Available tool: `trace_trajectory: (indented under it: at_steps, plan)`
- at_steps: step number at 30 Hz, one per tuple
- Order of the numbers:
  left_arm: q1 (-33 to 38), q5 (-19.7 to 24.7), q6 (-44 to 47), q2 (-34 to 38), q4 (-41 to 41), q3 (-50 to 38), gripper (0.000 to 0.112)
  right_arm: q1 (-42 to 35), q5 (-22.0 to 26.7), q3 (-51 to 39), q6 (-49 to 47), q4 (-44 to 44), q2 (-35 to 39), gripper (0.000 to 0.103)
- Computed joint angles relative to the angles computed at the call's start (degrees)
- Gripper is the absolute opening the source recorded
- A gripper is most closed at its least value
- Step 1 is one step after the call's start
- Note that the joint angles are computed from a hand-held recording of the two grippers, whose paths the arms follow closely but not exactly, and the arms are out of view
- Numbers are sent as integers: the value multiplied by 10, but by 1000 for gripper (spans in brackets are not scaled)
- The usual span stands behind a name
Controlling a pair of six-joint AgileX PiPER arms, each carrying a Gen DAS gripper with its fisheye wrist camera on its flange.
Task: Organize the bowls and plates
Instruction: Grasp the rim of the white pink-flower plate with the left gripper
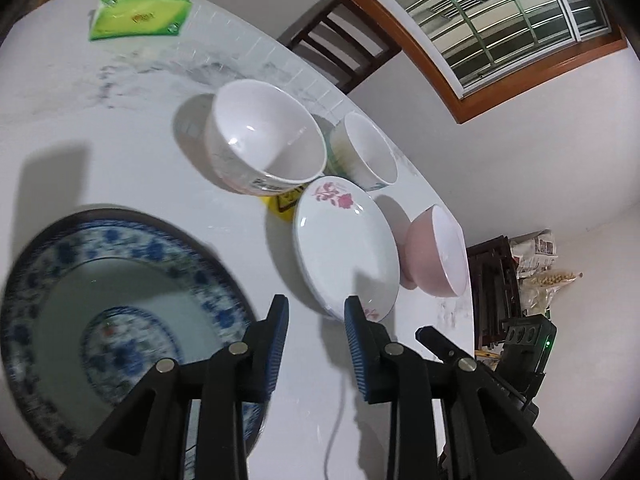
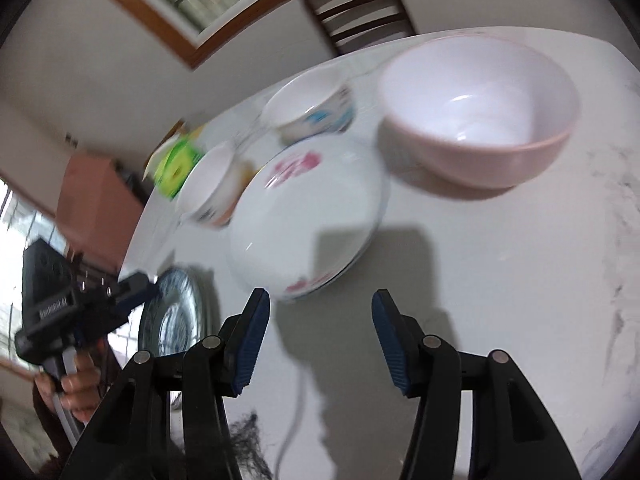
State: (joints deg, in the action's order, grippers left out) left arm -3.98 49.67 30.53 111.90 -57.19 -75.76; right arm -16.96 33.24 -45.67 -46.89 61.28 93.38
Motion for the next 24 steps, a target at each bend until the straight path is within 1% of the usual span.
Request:
trace_trajectory:
  at_steps: [2,5,10,14,15,19,24]
  plan:
    - [-9,1,-23,19,3,-22,29,-13,0,-13,-1,3,11,51]
    - [-24,-4,-58,45,16,-57,29,-14,-2,-42,15,-8,34,51]
    - [-45,-13,-106,87,37,-112,29,4,-16,-99,63,-37,89,51]
    - [-56,-11,-145,120,63,-156,28,15,-29,-130,84,-54,122,46]
    - [-58,-9,-152,128,67,-164,27,14,-27,-131,80,-51,125,44]
    - [-61,-1,-181,159,81,-201,27,11,-22,-152,82,-50,152,41]
    - [-67,-7,-193,167,98,-211,27,16,-25,-175,93,-65,173,35]
